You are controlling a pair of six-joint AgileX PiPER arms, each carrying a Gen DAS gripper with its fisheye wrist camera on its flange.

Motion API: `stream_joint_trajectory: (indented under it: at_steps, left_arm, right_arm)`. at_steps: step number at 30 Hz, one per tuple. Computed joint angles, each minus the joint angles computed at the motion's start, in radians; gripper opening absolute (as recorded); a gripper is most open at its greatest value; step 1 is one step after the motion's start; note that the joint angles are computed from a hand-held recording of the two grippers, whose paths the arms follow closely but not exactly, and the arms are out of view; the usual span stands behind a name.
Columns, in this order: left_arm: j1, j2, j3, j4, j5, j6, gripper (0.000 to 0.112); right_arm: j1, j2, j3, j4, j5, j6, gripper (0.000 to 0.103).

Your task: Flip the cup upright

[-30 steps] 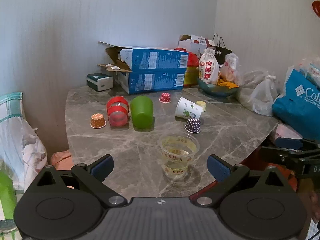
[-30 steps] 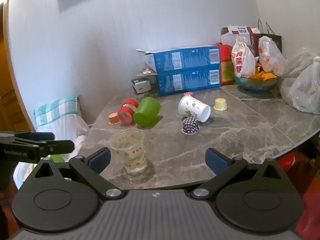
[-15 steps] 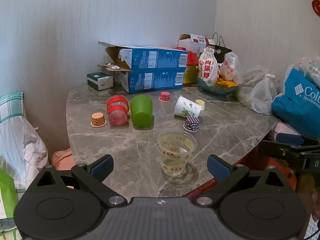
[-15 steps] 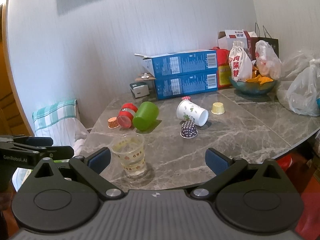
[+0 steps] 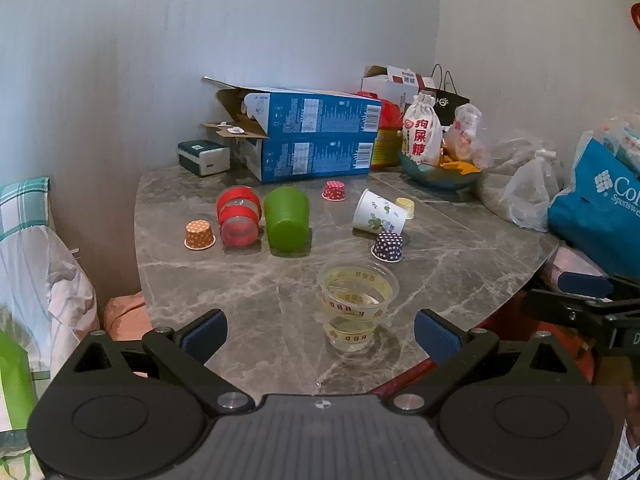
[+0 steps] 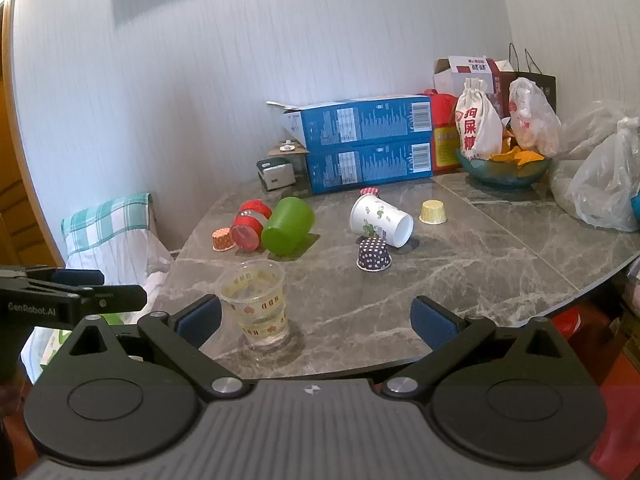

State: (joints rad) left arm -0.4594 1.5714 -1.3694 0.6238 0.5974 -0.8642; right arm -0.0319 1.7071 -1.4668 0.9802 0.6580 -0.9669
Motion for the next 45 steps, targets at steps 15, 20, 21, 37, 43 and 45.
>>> stream_joint_trajectory:
  at_steps: [15, 20, 21, 37, 43, 45]
  left_arm:
    - [-0.004, 0.009, -0.01, 0.005, 0.007, -0.009, 0.101]
    - [-0.009, 0.015, -0.017, 0.015, 0.015, -0.017, 0.101]
    - [-0.01, 0.015, -0.017, 0.015, 0.016, -0.019, 0.101]
    - [-0.003, 0.031, -0.025, -0.005, 0.01, -0.008, 0.101]
    - [0.002, 0.034, -0.026, 0.0, 0.012, -0.012, 0.101]
    - [0.002, 0.035, -0.027, -0.003, 0.012, -0.011, 0.101]
  right_arm:
    - [-0.012, -0.002, 0.005, 0.026, 0.008, -0.002, 0.102]
    - [-0.013, 0.001, -0.005, 0.02, 0.011, 0.014, 0.102]
    - [-0.011, 0.002, -0.007, 0.014, 0.011, 0.018, 0.102]
    - [-0.009, 0.014, -0.024, -0.015, 0.024, 0.041, 0.102]
    - [-0.005, 0.019, -0.029, -0.023, 0.025, 0.048, 0.102]
    - [-0.006, 0.02, -0.03, -0.024, 0.028, 0.049, 0.102]
